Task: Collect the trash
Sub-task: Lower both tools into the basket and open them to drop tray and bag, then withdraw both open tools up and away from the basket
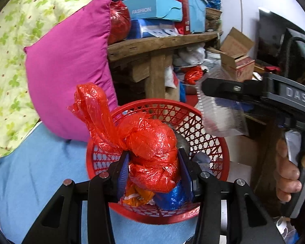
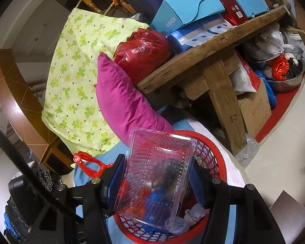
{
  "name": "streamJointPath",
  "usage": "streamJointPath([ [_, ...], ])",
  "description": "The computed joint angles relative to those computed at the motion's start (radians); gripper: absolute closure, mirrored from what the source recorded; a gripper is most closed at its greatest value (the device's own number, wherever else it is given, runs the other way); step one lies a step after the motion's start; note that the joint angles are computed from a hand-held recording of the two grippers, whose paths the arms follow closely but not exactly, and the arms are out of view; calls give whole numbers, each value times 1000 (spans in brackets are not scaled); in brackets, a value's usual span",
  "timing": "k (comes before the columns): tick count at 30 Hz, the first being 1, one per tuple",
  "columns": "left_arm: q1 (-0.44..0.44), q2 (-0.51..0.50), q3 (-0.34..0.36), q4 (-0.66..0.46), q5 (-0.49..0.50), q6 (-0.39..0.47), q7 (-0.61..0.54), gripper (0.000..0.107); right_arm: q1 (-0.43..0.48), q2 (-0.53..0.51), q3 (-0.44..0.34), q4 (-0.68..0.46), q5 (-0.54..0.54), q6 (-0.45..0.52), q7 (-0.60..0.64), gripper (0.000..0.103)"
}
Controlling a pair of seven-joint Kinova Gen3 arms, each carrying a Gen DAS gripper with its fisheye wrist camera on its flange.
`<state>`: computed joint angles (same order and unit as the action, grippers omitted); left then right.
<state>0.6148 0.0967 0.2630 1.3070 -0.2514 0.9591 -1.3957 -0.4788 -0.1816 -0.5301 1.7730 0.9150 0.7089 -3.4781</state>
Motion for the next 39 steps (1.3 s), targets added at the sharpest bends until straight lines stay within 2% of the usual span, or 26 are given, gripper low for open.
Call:
streamJointPath([
  [3, -27, 10, -4, -6, 62, -18, -60, 57, 6, 18, 18, -7, 7, -28, -3, 38],
  [5, -44, 21, -9, -17, 102, -18, -91, 51, 6, 33, 40, -11, 9, -59, -7, 38],
  [7, -60, 25, -17, -15, 137, -27, -104, 42, 21, 43, 60, 8, 45, -129, -66, 35],
  [9, -88, 20, -24, -4, 195, -37, -130, 41, 63, 55, 60, 24, 45, -204, -99, 28],
  [10, -94, 20, -28, -2, 206, -35, -129, 41, 63, 62, 82, 34, 36, -245, -108, 28],
  [13, -102, 3, -34, 20, 204, -33, -106, 41, 23, 74, 163, 76, 71, -361, -209, 28],
  [15, -96, -20, -34, 43, 169, -32, -70, 41, 48, 69, 133, 99, 136, -382, -291, 28],
  [17, -92, -44, -29, 67, 134, -38, -32, 41, 91, 55, 59, 110, 185, -338, -336, 28],
  [20, -90, -77, -14, 96, 80, -27, 38, 39, 65, 27, 45, 133, 232, -296, -389, 28],
  [23, -89, -116, 13, 125, 25, -10, 101, 37, 49, -10, 25, 148, 205, -245, -380, 28],
  [27, -79, -160, 73, 151, -117, 16, 213, 33, 55, -64, -40, 155, 166, -166, -368, 28],
  [33, -83, -226, 164, 177, -260, 55, 322, 31, 57, -80, -176, 67, 80, 27, -237, 28],
  [39, -129, -308, 224, 202, -264, 75, 336, 31, 40, -52, -321, -39, 108, 232, -192, 28],
])
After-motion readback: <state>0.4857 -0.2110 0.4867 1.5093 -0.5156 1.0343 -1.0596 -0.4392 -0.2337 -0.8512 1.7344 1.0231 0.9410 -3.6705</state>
